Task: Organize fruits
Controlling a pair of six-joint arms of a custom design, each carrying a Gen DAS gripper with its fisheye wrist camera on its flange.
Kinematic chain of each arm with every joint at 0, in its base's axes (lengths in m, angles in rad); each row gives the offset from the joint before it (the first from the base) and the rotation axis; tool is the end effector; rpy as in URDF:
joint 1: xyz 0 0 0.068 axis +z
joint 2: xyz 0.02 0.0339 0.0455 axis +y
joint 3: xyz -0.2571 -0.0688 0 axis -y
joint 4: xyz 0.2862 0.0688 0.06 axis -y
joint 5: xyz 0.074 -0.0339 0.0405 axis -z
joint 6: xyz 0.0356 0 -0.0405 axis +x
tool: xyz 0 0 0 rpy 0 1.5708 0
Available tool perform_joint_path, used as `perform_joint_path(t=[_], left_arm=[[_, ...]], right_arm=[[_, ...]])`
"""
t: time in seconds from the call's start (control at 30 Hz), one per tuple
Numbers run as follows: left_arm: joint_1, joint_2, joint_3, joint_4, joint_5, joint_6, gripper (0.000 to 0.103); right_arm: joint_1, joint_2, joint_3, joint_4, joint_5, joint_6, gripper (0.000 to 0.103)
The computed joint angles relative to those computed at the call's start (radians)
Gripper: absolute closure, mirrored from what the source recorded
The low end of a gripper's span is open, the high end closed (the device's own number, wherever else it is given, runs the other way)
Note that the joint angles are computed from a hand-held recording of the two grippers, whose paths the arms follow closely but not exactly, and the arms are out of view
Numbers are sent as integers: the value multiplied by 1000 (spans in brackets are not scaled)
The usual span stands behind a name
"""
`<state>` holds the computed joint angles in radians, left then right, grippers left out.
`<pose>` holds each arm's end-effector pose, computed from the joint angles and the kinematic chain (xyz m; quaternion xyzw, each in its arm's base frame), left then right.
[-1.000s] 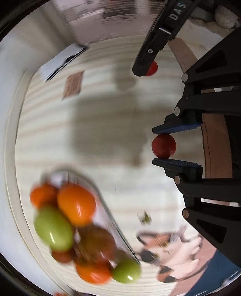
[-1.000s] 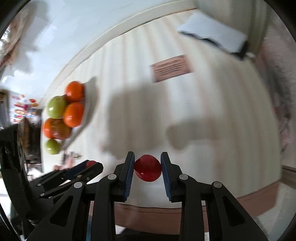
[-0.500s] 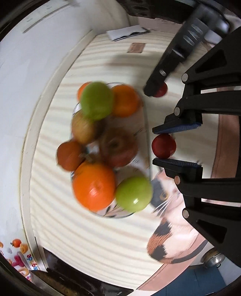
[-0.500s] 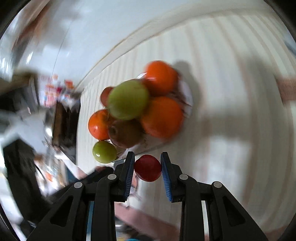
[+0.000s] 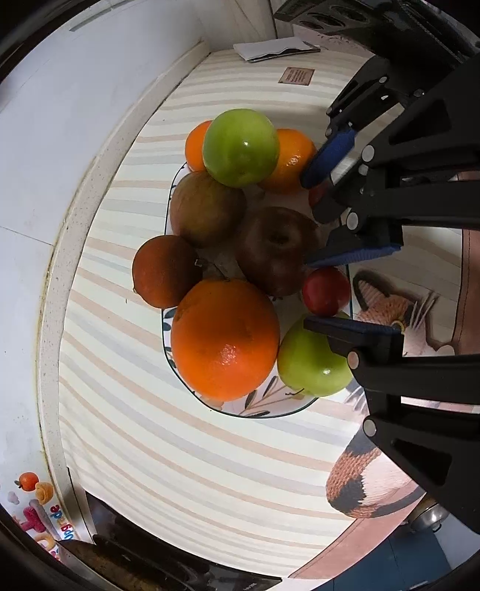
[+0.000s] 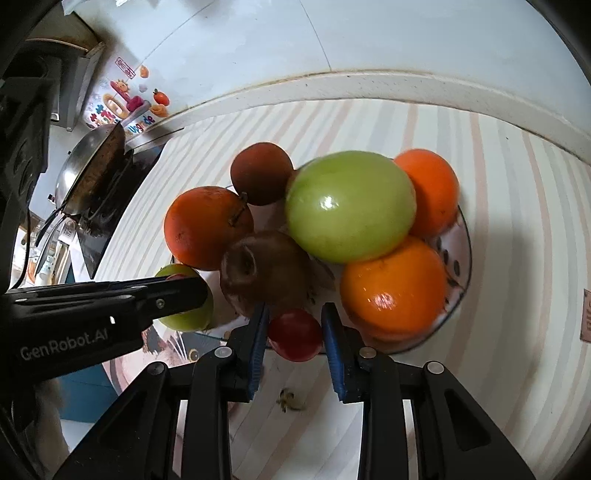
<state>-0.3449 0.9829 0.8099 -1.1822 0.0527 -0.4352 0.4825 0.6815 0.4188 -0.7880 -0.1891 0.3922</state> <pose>0.1811 -0.0671 0.2303 -0.0420 0.9930 -0.0651 0.0895 0.1443 0.0832 0.1645 -0.0677 0.9600 0.1911 0.1932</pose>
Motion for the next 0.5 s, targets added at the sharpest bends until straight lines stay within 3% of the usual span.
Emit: perform_joint_path(t=[0.1,0.17,0.2,0.23,0.3,0.37,0.5], left_arm=[[5,-7,8,-7,4,-7,65],[7,-28,15,-20,-3,-12,38],[5,-43,19,-31,-15,-14,31],[4,-58,23,-44,-24,-17,25],[0,-93,26,-66,-44,-28,24],[-16,-121,24,-93,-73,-45,18],[-105,-192,0,-154,-167,-133,9]], right_arm=[[7,-34,-8,2,-12,14,41],[17,-79,-5,-39,1,14,30],[14,-102,-1,-63,2,14,22],[3,-128,5,-96,-4,12,20],[-31,-172,23,-169,-20,0,18],[-36,-190,55,-255,23,-7,11],[-74,-227,104,-391,97,-67,9]])
